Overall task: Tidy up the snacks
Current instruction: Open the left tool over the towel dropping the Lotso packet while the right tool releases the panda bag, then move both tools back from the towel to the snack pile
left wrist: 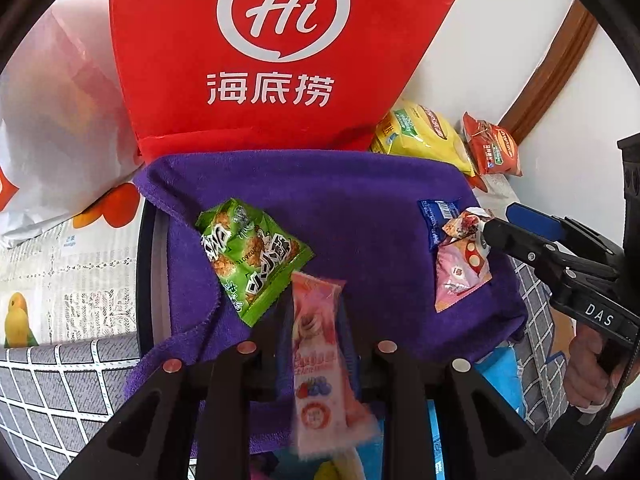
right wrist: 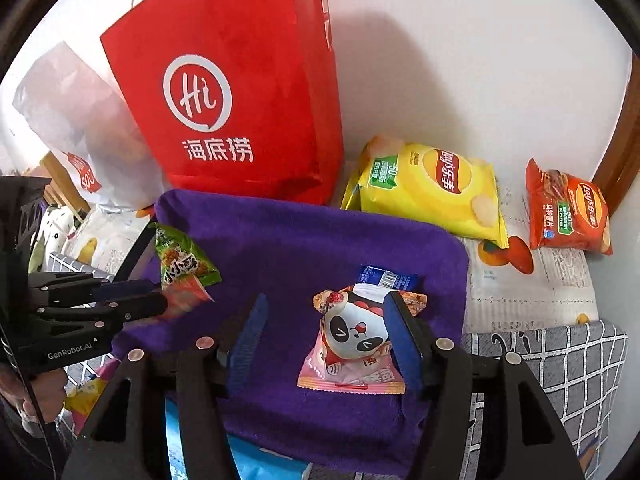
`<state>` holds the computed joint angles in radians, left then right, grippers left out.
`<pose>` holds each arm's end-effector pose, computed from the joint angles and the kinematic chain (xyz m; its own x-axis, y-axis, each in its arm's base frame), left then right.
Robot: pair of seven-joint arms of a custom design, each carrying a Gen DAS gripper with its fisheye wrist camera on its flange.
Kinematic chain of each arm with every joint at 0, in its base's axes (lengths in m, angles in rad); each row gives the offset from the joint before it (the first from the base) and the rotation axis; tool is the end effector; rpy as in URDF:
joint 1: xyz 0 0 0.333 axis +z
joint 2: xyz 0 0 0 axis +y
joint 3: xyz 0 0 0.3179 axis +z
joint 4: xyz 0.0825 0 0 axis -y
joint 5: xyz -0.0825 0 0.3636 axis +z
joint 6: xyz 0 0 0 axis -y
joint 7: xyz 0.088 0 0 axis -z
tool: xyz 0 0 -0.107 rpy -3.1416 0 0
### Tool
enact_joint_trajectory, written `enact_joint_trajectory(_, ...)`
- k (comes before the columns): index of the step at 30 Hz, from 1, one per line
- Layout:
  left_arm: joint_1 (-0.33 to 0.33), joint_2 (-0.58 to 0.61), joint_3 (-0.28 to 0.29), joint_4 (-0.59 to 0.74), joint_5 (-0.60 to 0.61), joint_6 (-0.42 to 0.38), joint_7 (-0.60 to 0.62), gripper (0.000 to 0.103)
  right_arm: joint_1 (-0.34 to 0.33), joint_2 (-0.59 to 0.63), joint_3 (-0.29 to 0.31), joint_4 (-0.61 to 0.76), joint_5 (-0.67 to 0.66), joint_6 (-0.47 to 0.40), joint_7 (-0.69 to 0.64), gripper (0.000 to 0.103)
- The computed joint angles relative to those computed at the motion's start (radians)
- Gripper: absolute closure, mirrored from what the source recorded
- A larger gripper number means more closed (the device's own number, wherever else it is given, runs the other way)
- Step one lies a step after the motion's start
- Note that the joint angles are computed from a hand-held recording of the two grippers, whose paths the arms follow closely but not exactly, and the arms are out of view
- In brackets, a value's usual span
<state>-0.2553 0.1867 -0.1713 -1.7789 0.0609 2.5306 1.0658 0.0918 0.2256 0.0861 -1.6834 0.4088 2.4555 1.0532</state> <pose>0.5843 -0.2576 0.5247 -0.0131 -0.9710 0.2385 -0.8694 -0.1068 -0.4824 0.6432 0.1101 0.5364 0.4588 -0.8809 -0.1165 -0.7460 -0.3107 -0.5890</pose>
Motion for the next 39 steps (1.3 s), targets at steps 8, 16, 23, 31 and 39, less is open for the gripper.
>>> enact_joint_trajectory(8,0.011,-0.046,-0.004,-0.037,-0.023,0.039,0.006,0.058,0.005,-0.023,-0.003,-0.021,0.000,0.027,0.023,0.043)
enact_joint_trajectory(16,0.019,-0.086,-0.013,-0.056,-0.028,0.054,0.013,0.057,0.030,-0.125,-0.017,-0.123,-0.014,0.118,0.020,0.043)
enact_joint_trajectory(23,0.023,-0.126,-0.021,-0.075,-0.016,0.068,0.000,0.057,0.046,-0.242,-0.062,-0.276,-0.009,0.175,0.027,0.043)
enact_joint_trajectory(31,0.033,-0.180,-0.036,-0.107,-0.004,0.104,-0.012,0.054,0.047,-0.375,-0.140,-0.487,-0.062,0.168,0.089,0.043)
enact_joint_trajectory(39,0.038,-0.204,-0.048,-0.118,0.038,0.110,-0.032,0.053,0.068,-0.411,-0.193,-0.600,0.031,0.173,-0.003,0.049)
